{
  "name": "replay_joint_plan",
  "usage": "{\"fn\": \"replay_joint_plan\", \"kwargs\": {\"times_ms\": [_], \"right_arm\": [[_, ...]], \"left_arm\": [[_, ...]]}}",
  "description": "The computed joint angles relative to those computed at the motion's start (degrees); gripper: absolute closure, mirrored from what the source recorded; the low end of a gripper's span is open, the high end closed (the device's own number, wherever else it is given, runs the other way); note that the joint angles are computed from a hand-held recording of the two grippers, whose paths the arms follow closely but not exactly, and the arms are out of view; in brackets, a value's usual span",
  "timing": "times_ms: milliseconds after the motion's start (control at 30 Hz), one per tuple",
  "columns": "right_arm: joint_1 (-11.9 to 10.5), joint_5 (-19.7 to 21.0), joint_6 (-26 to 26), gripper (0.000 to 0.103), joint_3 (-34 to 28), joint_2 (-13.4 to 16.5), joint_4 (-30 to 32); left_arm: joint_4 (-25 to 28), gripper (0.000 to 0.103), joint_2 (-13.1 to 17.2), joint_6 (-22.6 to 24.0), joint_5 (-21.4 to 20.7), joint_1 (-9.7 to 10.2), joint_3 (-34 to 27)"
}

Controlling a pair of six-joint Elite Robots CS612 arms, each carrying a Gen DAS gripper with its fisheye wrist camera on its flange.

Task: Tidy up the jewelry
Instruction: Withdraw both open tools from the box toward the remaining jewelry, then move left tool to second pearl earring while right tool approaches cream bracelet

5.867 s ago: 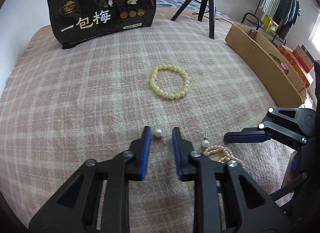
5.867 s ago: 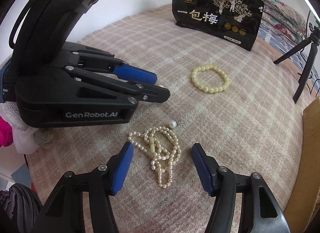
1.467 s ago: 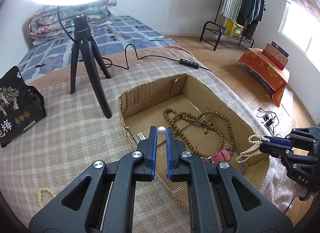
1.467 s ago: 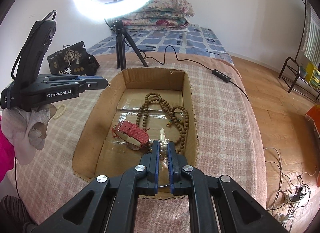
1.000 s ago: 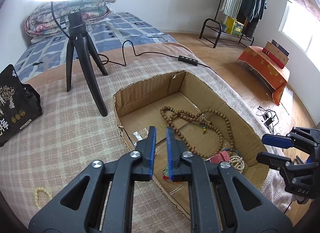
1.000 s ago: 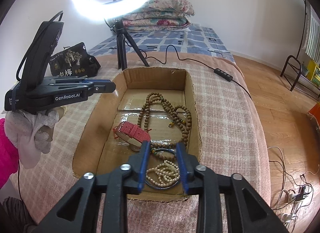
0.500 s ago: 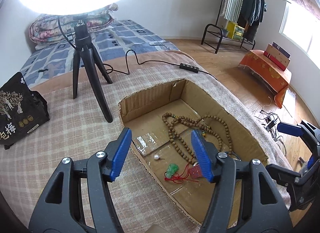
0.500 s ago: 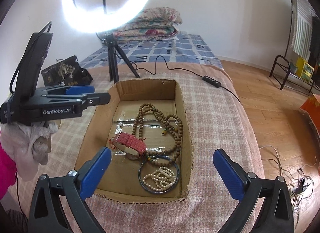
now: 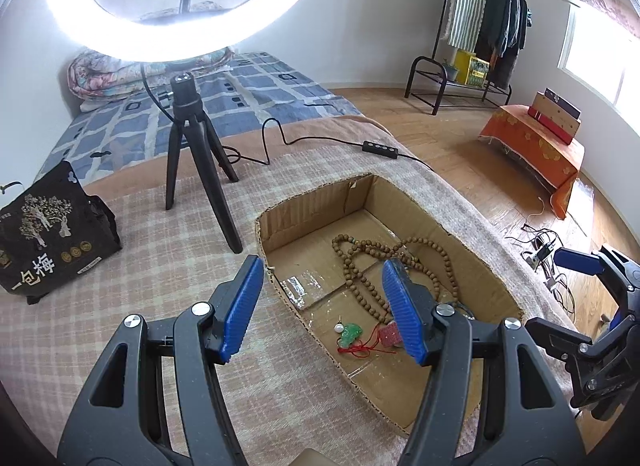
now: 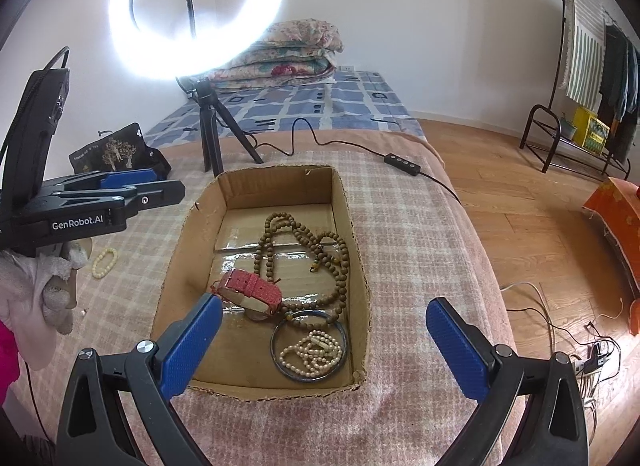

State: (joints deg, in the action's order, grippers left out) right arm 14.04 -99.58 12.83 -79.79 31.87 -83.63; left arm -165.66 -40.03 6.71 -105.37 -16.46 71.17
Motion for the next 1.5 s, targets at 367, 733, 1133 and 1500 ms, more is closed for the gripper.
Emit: {"fn": "replay_joint_plan", "kwargs": {"times_ms": [367,733,1133,1500], "right_arm": [[1.31,-0.46,1.5,0.0,-0.34,-0.62,-0.04],[2.34,1.61,1.88,0.0,0.14,-1.75,0.57],[3.94,3.95,0.01,0.0,2.0,-2.96,-1.15],[5.25,7.33,-3.16,0.002,7.33,-4.69,-3.55]], "left_arm": [[-2.04,0.039,-2.69,1.06,1.11,0.99,3.11],[-4.13,0.039,-5.88,1.5,1.91,3.07,6.57],[-8.03,0.039,-8.93,2.67,5.71,7.38,11.62],[-7.86,0.039,-9.61,2.26,4.77,11.5,16.17]]}}
